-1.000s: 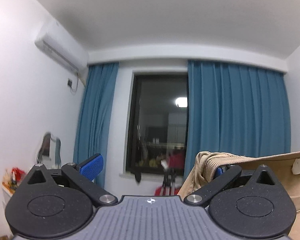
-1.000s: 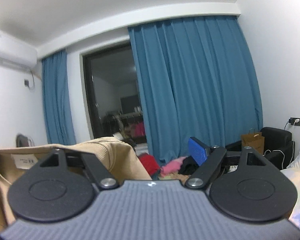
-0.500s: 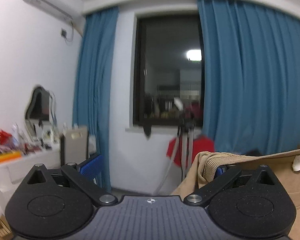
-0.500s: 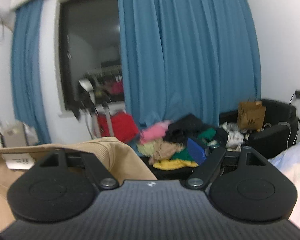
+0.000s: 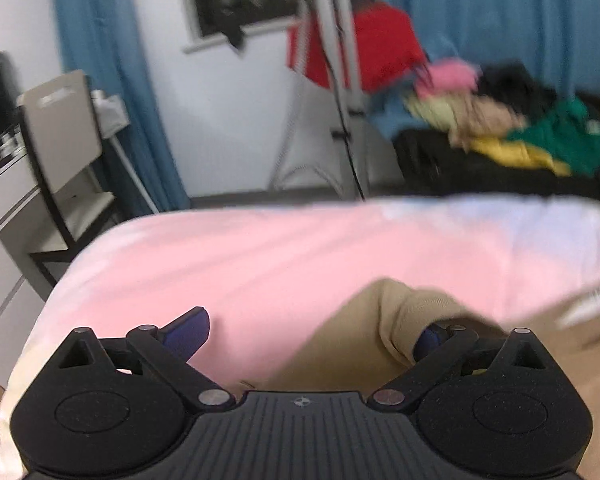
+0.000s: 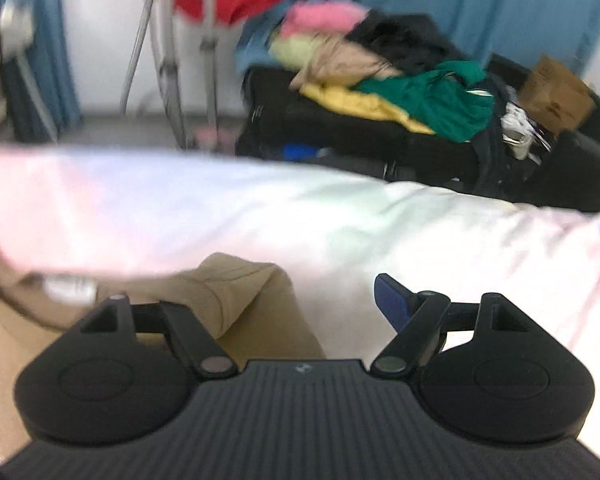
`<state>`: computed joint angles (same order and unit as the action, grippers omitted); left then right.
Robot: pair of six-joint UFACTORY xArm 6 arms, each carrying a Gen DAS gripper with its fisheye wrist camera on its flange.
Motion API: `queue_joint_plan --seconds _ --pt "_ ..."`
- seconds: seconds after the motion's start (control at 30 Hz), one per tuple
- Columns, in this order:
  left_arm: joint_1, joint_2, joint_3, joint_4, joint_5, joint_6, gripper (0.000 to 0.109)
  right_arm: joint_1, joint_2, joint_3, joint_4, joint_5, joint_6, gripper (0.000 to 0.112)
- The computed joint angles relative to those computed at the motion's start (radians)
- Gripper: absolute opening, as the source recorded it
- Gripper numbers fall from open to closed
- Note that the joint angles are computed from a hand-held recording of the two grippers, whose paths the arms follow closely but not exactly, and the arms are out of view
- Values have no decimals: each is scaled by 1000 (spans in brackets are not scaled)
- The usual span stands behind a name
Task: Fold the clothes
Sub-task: 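Lift the shirt high with both grippers to shake it open, then lay the shirt flat on the bedspread and open both grippers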
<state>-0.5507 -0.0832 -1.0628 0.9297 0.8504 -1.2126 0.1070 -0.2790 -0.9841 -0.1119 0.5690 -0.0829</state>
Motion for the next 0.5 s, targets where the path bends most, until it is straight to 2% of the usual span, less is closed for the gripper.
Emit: queue_joint_plan --seconds 0.1,0.17,0.2,0.27,0.3,0.4,0.43,0.5 --pt "-6 5 -36 -155 28 173 101 51 63 -124 16 190 -161 78" --pt "-6 -21 -37 -216 23 227 101 61 55 -147 70 206 -204 78" --pt "-9 -42 -30 -224 17 227 101 52 31 -136 144 196 -232 78" --pt "-37 -100 -1 -177 18 172 102 33 -38 -92 341 146 -312 78" --pt "-58 -131 14 -150 28 141 102 29 -84 -56 395 113 -326 78" --pt "-171 -240 60 -56 118 25 103 23 -236 64 445 20 -314 78" --pt "-220 -281 77 -25 159 -17 103 13 -291 105 494 9 -335 79" --pt "-331 -351 96 37 256 -98 103 -19 -370 140 584 85 -362 85"
